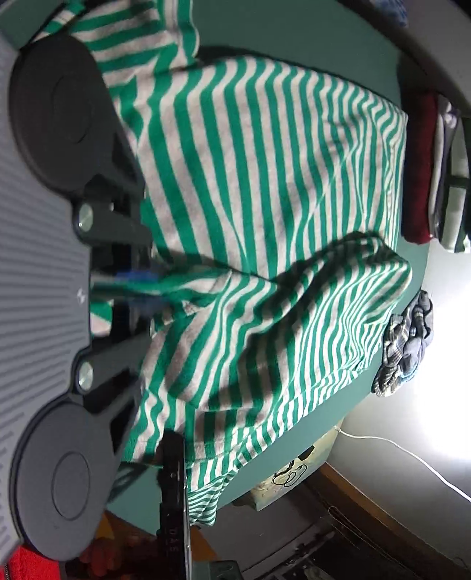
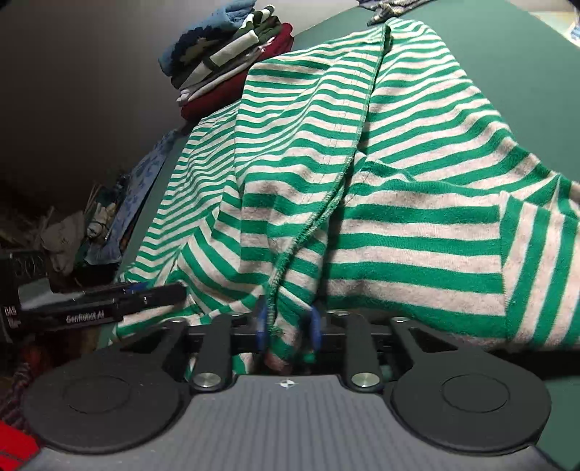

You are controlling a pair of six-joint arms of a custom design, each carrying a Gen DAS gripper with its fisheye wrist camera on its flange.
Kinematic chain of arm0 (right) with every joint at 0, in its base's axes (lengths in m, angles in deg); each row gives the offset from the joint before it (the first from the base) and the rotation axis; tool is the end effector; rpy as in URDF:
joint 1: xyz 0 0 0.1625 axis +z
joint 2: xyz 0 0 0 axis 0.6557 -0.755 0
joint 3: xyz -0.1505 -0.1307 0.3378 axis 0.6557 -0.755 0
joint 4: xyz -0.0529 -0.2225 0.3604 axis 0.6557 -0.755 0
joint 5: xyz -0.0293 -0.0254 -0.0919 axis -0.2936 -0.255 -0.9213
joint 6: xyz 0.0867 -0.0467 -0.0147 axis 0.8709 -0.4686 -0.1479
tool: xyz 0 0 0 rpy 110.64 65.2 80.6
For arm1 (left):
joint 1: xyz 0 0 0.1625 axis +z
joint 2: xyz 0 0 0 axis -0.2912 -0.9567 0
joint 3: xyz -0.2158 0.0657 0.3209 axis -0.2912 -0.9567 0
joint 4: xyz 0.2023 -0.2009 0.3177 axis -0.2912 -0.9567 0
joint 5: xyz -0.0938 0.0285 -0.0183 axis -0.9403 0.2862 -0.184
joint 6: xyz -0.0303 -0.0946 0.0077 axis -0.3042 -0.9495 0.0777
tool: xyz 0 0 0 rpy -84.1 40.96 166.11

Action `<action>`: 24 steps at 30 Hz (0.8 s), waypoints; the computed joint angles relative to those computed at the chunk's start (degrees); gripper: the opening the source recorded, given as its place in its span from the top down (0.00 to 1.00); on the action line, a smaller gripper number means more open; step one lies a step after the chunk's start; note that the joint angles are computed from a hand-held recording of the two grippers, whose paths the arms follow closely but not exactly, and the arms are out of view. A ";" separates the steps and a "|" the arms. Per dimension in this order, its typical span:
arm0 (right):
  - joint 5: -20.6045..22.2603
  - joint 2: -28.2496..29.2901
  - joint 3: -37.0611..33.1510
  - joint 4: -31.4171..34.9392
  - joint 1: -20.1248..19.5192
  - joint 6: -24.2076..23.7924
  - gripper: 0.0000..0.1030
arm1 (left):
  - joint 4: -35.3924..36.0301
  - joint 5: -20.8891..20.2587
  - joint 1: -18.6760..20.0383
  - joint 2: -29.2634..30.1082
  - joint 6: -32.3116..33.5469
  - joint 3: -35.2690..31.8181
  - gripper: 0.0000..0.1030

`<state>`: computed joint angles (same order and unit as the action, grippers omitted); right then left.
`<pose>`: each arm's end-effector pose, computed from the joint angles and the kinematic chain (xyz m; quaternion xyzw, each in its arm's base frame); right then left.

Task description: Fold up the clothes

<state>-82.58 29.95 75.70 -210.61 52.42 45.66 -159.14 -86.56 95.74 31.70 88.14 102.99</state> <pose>0.1534 -0.7683 0.0647 -0.0174 -0.9387 0.3254 0.1123 -0.0273 -0.8958 0.2008 0.3292 0.9340 -0.1084 0.0864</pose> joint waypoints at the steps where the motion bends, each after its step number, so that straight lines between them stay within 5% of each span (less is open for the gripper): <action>1: -1.04 -0.22 0.38 -0.17 0.22 -0.54 0.81 | -0.01 -0.50 0.15 -0.93 0.29 0.96 1.00; 5: -2.51 -0.91 1.40 0.49 0.61 -0.77 0.80 | -0.93 -0.99 0.16 -5.21 2.14 6.81 1.00; 9: -4.52 -1.41 0.97 0.00 1.54 -3.44 0.65 | -3.53 1.60 0.16 -5.66 1.93 8.37 1.00; 15: -12.98 -1.50 0.73 -11.46 2.22 -18.41 0.47 | -2.16 1.70 0.78 -4.03 0.74 4.35 0.95; 19: -14.58 0.20 -3.47 -7.25 0.63 -27.22 0.46 | -3.77 2.48 0.36 -4.68 1.38 6.13 0.90; 21: -14.08 0.74 -4.98 -5.18 -0.33 -29.25 0.42 | -5.03 2.61 0.17 -5.12 1.36 7.01 0.69; 24: -10.49 -0.08 -5.96 0.61 -1.94 -26.93 0.41 | -6.27 3.21 0.04 -5.14 0.57 7.00 0.50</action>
<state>-93.07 29.88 69.75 -210.00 50.48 18.72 -165.41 -83.35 95.78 26.56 88.71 109.99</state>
